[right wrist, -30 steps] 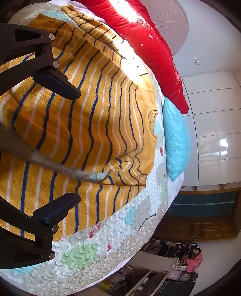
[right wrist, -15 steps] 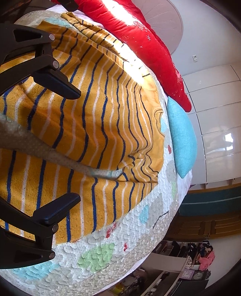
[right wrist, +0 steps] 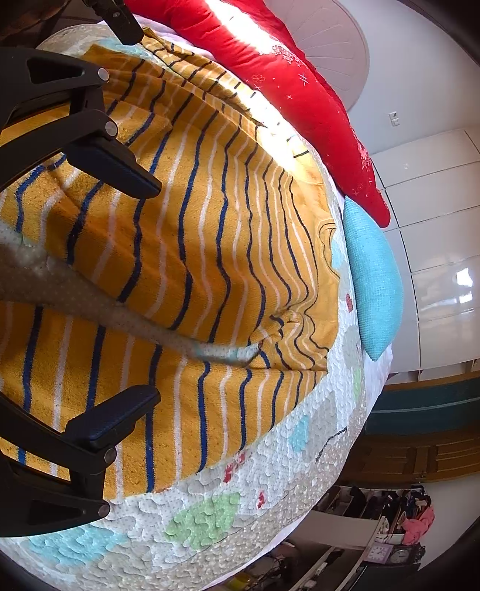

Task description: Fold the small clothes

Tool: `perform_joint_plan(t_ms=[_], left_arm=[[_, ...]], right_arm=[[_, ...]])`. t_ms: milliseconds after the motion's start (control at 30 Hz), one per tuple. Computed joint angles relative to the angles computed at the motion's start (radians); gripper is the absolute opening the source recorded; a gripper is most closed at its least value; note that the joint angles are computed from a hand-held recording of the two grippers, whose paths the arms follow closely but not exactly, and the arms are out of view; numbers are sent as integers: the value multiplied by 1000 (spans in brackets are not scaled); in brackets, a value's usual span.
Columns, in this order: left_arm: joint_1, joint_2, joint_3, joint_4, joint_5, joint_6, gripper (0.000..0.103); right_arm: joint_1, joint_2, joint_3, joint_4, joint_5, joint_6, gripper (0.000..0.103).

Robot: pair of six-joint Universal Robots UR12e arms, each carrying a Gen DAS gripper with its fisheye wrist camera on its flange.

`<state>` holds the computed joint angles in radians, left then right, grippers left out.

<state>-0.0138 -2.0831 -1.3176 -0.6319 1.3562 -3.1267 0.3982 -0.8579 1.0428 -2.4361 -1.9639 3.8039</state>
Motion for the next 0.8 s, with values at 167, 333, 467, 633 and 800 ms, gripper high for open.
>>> perform_joint_plan(t_ms=[167, 333, 467, 633, 800], left_arm=[[-7, 3, -12, 18, 16, 19, 103], [-8, 4, -17, 20, 4, 38, 103], [-5, 3, -16, 6, -10, 42, 103], [-1, -2, -12, -20, -11, 41, 103], [4, -5, -10, -40, -11, 33, 103]], right_arm=[[3, -5, 7, 5, -8, -3, 102], [4, -8, 9, 6, -3, -1, 102], [8, -2, -3, 17, -3, -16, 102], [11, 6, -16, 30, -2, -21, 102], [12, 10, -24, 43, 2, -23, 102]])
